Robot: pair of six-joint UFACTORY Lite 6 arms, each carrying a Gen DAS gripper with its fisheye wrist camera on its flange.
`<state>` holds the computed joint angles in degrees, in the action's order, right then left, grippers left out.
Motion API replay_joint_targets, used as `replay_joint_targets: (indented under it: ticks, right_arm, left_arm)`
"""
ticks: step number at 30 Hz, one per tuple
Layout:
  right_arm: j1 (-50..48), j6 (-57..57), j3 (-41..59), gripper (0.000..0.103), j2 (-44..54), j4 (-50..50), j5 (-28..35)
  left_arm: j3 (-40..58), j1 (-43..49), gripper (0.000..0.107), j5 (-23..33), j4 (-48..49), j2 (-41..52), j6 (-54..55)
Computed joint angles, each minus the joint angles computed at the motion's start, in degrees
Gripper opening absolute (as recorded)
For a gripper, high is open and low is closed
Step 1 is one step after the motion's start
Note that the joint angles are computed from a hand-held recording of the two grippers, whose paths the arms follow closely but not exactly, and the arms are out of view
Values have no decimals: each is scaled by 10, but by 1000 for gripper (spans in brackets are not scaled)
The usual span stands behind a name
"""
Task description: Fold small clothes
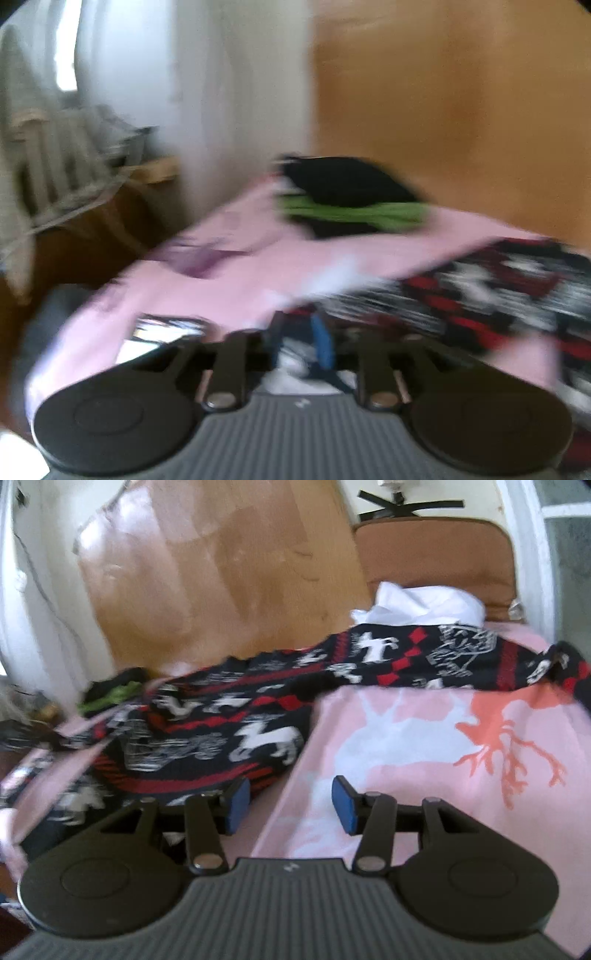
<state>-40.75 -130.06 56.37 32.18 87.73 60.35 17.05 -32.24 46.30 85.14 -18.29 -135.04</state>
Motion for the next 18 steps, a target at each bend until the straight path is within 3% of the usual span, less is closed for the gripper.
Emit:
replay_joint_targets:
  ticks: [2, 4, 8, 11, 14, 18]
  right_arm:
    - [-5, 13, 8, 52, 3, -33, 17]
    - [4, 21, 17, 52, 10, -50, 24]
    - [55, 80, 53, 53, 34, -90, 29]
    - [122, 91, 49, 56, 14, -61, 64]
    - [189, 123, 82, 68, 27, -55, 101]
    - [194, 57, 57, 64, 5, -14, 74]
  left_arm:
    - [-44, -96, 45, -17, -32, -97, 36]
    - [-76, -171, 49, -63, -35, -157, 28]
    - [-87, -212, 50, -195, 109, -99, -158]
    - [-64, -279, 50, -160, 170, -4, -266]
    - [-71, -286, 51, -166, 175, -20, -287]
    - [-89, -333, 51, -137, 87, -50, -245]
